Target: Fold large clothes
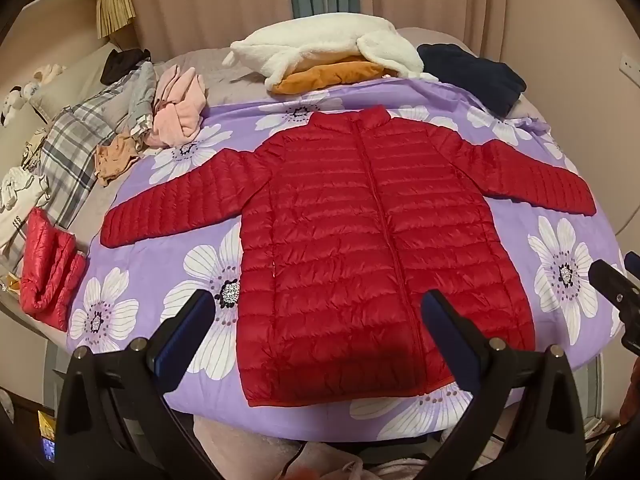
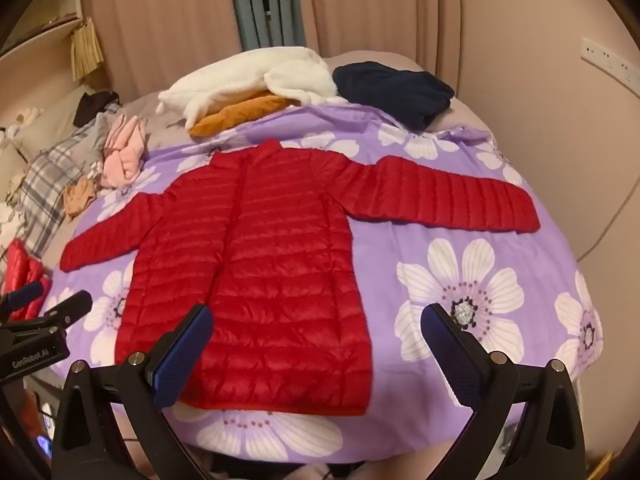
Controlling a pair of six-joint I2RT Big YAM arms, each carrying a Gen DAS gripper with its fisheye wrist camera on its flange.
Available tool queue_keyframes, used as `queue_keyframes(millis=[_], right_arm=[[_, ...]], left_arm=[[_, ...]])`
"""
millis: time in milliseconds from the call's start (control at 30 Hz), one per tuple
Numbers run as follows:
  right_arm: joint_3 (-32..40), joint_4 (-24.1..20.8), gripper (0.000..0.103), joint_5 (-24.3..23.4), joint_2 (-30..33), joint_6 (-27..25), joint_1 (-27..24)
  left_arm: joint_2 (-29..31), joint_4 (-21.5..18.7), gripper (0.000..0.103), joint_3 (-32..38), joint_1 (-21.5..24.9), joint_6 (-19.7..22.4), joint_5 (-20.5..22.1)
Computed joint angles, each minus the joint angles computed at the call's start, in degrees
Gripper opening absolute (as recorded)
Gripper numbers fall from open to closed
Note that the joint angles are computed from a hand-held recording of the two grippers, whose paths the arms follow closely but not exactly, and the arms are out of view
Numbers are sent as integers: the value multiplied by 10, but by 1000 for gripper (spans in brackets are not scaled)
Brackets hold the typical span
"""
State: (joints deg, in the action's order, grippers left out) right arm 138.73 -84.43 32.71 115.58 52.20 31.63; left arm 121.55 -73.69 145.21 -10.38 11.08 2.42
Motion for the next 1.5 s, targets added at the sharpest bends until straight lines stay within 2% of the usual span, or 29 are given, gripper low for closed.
queue_keyframes(millis=[133,300,367,433,500,767,1067,1500], right_arm=[[-3,10,102,2,-2,-4,0],[1,8,102,4,1,-5,1],[41,-17,102,1,22,-1,2],[48,-23,102,2,26,2,3],[29,-11,102,1,16,-2,1],[13,-6,102,-1,6,-3,1],[25,-5,102,-7,16,-7,-1],[38,-12,102,-8,24,-9,0]], left_arm=[[-5,1,103,-8,1,-4,5],[21,-35,103,48,9,-10,11],[35,-50,103,74,11,-11,12],[44,-60,103,91,13,-8,14],[42,-54,103,84,7,-13,1],[36,-45,103,70,7,-10,-5],[21,-24,103,37,9,-11,-17],[27,-27,103,46,10,-8,-23]])
